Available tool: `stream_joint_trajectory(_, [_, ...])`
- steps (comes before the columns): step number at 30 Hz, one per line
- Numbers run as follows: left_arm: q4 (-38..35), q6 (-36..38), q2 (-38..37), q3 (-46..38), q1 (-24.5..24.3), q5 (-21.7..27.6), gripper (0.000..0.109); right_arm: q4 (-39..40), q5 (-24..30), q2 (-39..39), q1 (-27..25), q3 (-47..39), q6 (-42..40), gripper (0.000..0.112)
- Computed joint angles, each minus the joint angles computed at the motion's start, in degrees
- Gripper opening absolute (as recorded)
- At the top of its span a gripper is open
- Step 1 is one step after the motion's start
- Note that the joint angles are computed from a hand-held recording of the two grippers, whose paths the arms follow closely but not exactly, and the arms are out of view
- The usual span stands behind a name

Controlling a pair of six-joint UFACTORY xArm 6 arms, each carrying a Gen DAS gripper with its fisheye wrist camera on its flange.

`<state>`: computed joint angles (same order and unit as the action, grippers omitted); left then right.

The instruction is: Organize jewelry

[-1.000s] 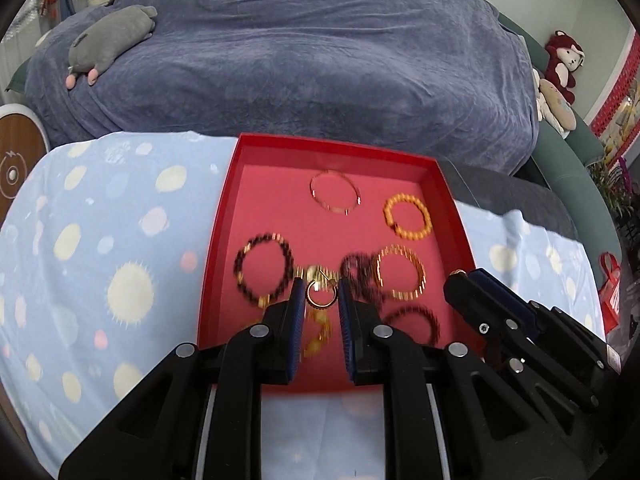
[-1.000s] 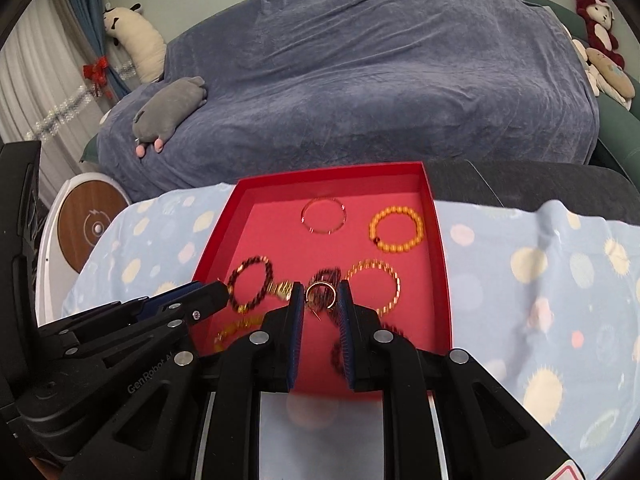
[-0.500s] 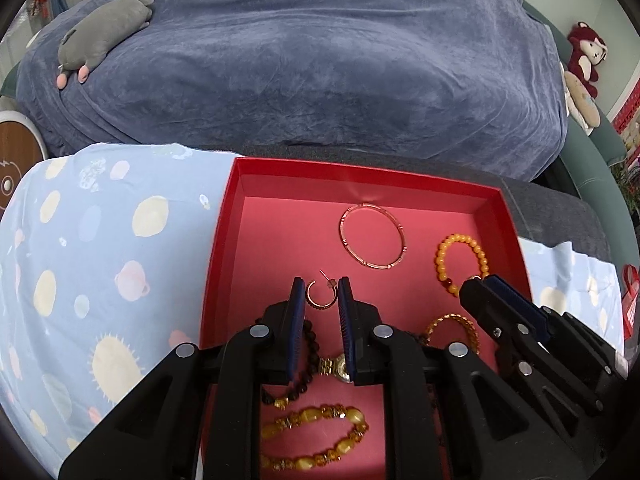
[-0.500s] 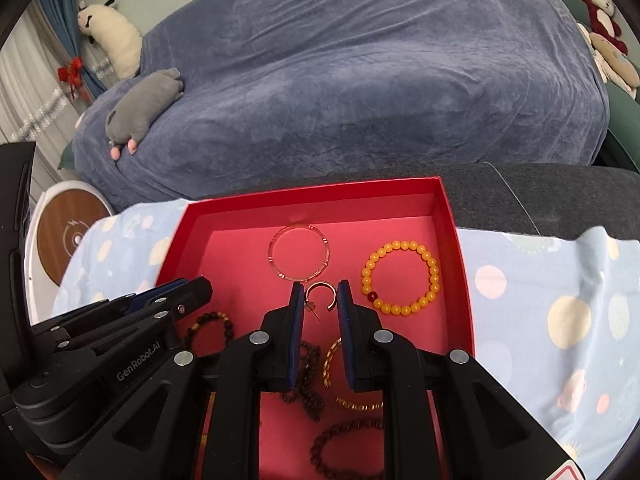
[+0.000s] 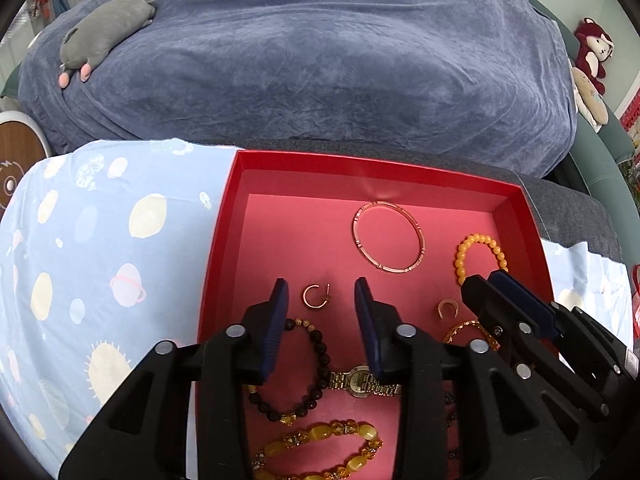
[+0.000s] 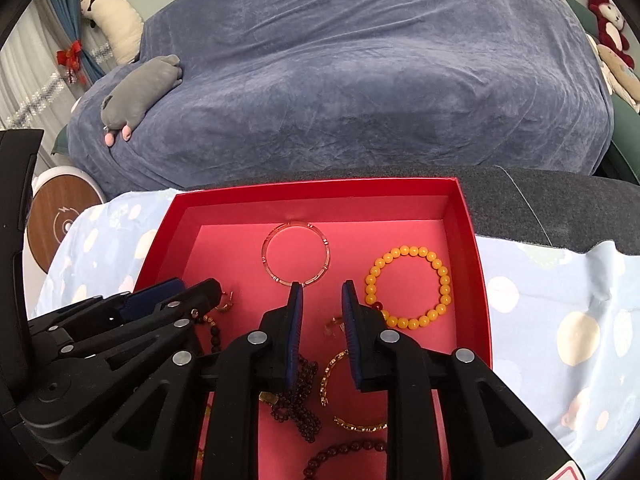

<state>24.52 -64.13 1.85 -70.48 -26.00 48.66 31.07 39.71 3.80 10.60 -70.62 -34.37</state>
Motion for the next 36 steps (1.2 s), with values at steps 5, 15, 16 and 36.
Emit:
stream_joint_trajectory(5, [0.8,-0.3,-1.3,0.5,-0.7,0.7,0.033,-0.2,-0.1,-1.8,0.0,1.3,-0.1,0.021])
stream_joint_trajectory(15, [2.9,-3.2,-6.9,1.7,-4.4,5.0,0.033,-0.8,0.3,-10.8,-1.6,7.0,-0.1,0.036])
stream_joint_trajectory(16, [3.1,-3.8,-7.9,2.0,-5.1,5.6,0.033,-0.8,0.6,-11.6,-1.8,7.4,0.0,0.037])
stream_joint_trajectory(36, [6.4,-13.2,-15.4,4.0,-19.9,17.8,0.035,-2.6,7.0,-33.9,-8.8,23.0,-2.3,0.039])
